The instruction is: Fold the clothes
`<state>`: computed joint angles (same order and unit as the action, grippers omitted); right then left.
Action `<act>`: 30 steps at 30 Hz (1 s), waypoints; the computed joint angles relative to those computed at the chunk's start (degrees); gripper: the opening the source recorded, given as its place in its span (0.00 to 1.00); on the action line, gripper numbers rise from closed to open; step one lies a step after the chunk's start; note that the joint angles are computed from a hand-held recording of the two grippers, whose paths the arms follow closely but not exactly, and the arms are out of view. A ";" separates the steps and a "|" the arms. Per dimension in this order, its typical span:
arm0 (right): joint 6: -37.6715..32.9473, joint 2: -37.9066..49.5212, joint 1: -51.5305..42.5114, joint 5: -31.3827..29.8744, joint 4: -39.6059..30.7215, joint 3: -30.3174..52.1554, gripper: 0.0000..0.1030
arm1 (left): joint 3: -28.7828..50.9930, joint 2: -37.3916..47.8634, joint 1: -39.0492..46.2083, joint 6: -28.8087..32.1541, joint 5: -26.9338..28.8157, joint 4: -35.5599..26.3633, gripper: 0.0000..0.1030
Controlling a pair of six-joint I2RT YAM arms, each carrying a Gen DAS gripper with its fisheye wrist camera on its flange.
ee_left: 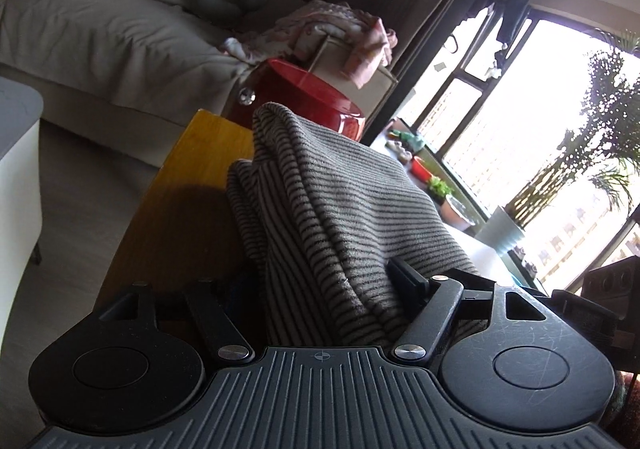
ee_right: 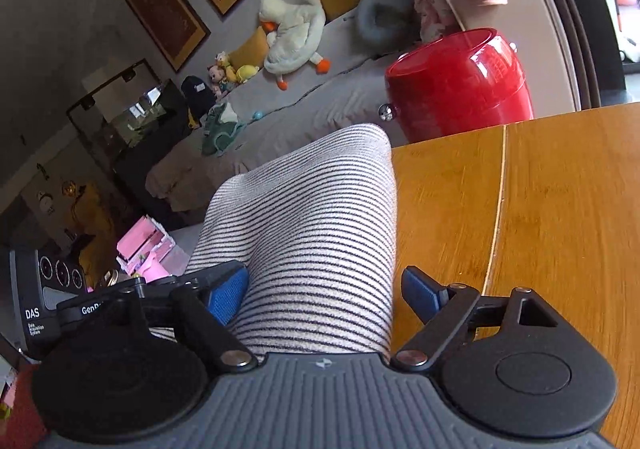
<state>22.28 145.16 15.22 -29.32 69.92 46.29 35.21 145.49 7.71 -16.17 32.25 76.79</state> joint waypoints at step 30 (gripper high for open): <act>4.54 1.83 0.95 5.06 9.82 -3.83 0.75 | -2.37 1.45 -1.08 -0.68 -3.26 7.24 0.68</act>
<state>26.81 146.99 16.17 -24.26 79.74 42.46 32.83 146.94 6.63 -16.84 28.99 84.03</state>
